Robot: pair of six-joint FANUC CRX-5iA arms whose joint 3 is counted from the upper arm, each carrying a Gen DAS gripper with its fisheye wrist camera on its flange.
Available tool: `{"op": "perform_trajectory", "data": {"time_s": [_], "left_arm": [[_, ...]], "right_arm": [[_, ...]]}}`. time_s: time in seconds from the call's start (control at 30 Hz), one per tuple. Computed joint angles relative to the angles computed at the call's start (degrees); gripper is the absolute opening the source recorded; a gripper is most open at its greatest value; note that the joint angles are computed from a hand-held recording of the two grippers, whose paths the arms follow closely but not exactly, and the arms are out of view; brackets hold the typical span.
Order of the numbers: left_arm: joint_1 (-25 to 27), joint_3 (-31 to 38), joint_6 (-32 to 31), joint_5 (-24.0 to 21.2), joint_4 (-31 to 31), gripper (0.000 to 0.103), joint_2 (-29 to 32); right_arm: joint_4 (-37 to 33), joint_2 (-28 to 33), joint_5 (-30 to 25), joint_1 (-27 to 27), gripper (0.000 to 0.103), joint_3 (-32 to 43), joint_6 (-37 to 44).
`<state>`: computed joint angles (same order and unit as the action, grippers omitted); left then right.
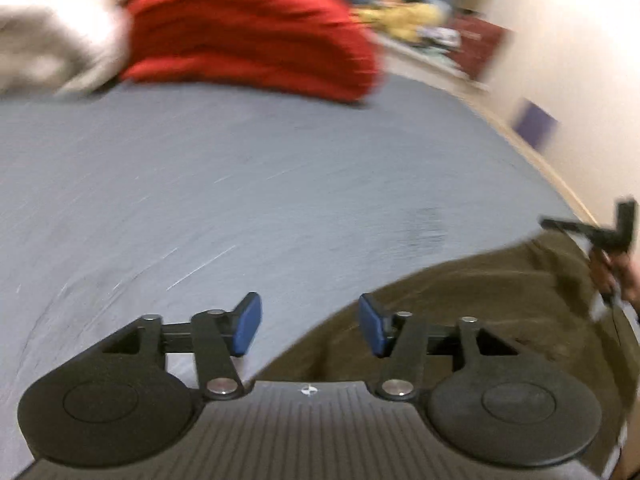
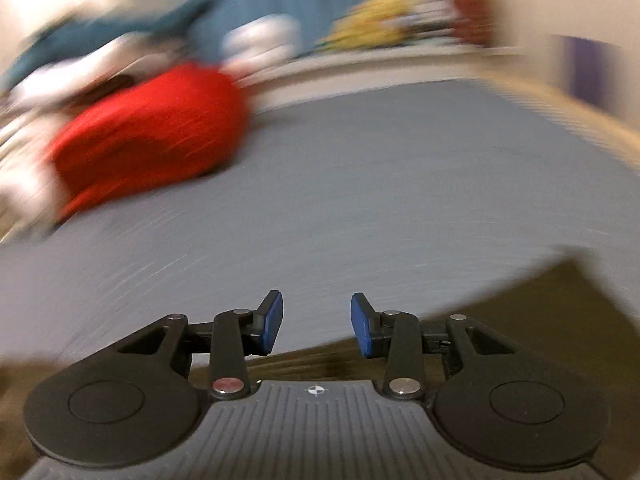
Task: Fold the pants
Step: 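Grasp the grey waistband with the left gripper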
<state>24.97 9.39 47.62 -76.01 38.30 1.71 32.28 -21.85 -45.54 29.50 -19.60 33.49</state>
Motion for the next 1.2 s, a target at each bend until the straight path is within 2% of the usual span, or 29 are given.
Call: {"op": "perform_trajectory", "data": {"time_s": [0.1, 0.2, 0.27, 0.37, 0.4, 0.43, 0.5, 0.57, 0.63, 0.67, 0.7, 0.77, 0.87, 0.93, 0.97, 1.0, 1.07, 1.1, 1.13, 1.17, 1.2], "left_arm": [[1.95, 0.74, 3.22, -0.65, -5.49, 0.074, 0.27], [4.04, 0.83, 2.95, -5.92, -3.4, 0.081, 2.17], [4.23, 2.18, 0.84, -10.45, -3.52, 0.081, 4.02], [3.85, 0.3, -5.8, -8.72, -4.05, 0.081, 2.56], [3.41, 0.53, -6.36, -7.99, -4.17, 0.079, 2.69], [3.25, 0.35, -6.7, -7.17, -4.09, 0.076, 2.64], [3.04, -0.19, -7.78, -6.12, -3.93, 0.053, 2.43], [2.68, -0.58, -9.58, -5.98, -3.54, 0.043, 2.17], [2.3, -2.11, -12.48, -5.2, -3.79, 0.035, 0.81], [2.02, -2.22, -12.97, -4.91, -3.89, 0.03, 0.57], [1.8, -2.2, -13.39, -4.45, -4.23, 0.026, 0.29], [0.74, -3.83, -14.54, 1.23, -6.02, 0.022, -2.17], [-2.23, -6.61, -14.27, 11.82, -5.81, 0.022, -4.95], [-4.66, -6.46, -11.98, 15.4, -7.73, 0.023, -5.01], [-6.02, -5.92, -10.15, 16.63, -10.55, 0.024, -4.97], [-7.58, -5.06, -7.55, 16.99, -14.6, 0.029, -4.7], [-10.34, -2.7, -3.0, 15.04, -23.96, 0.044, -4.0], [-10.58, -4.05, -3.49, 16.97, -24.47, 0.049, -5.28], [-10.66, -4.09, -3.87, 17.11, -25.34, 0.051, -6.04], [-10.32, -3.93, -4.8, 16.74, -25.45, 0.054, -6.82], [-9.63, -4.89, -6.06, 17.53, -24.13, 0.057, -7.89]], "right_arm": [[-6.35, 5.47, 2.02, 1.85, 0.047, 4.66, 12.58], [-13.34, 9.54, 1.77, 2.71, 0.049, 8.81, 23.37], [-20.29, 11.7, -0.96, 2.12, 0.049, 12.7, 33.2], [-28.62, 13.18, -6.72, 1.27, 0.052, 18.03, 44.8], [-31.56, 13.6, -8.85, 0.54, 0.054, 19.64, 48.4], [-31.63, 13.51, -9.66, 0.85, 0.054, 19.82, 50.55], [-31.79, 13.99, -11.46, 0.79, 0.054, 21.32, 53.66], [-31.86, 15.0, -12.07, 0.57, 0.052, 22.41, 55.24], [-31.4, 15.32, -12.09, 1.1, 0.042, 22.67, 56.95], [-31.47, 15.64, -11.78, 1.34, 0.03, 22.69, 57.53], [-30.21, 15.57, -11.23, 1.95, 0.016, 22.26, 57.32], [-28.77, 15.46, -10.62, 2.53, 0.007, 22.12, 56.88], [-21.65, 12.9, -3.52, 3.4, 0.006, 17.92, 51.02], [-8.51, 11.53, 3.72, 4.78, 0.006, 12.02, 37.9], [-1.06, 11.74, 5.28, 5.42, 0.006, 9.67, 30.55], [3.97, 12.69, 4.52, 6.08, 0.007, 8.82, 25.78], [6.23, 16.23, -1.72, 8.26, 0.01, 10.79, 23.47], [6.74, 18.16, -5.78, 9.55, 0.014, 11.95, 24.29], [9.86, 18.39, -6.84, 10.57, 0.016, 10.72, 23.0], [14.31, 16.98, -5.71, 11.26, 0.024, 7.75, 19.68], [15.75, 15.89, -5.56, 11.53, 0.033, 6.57, 17.09]]}}
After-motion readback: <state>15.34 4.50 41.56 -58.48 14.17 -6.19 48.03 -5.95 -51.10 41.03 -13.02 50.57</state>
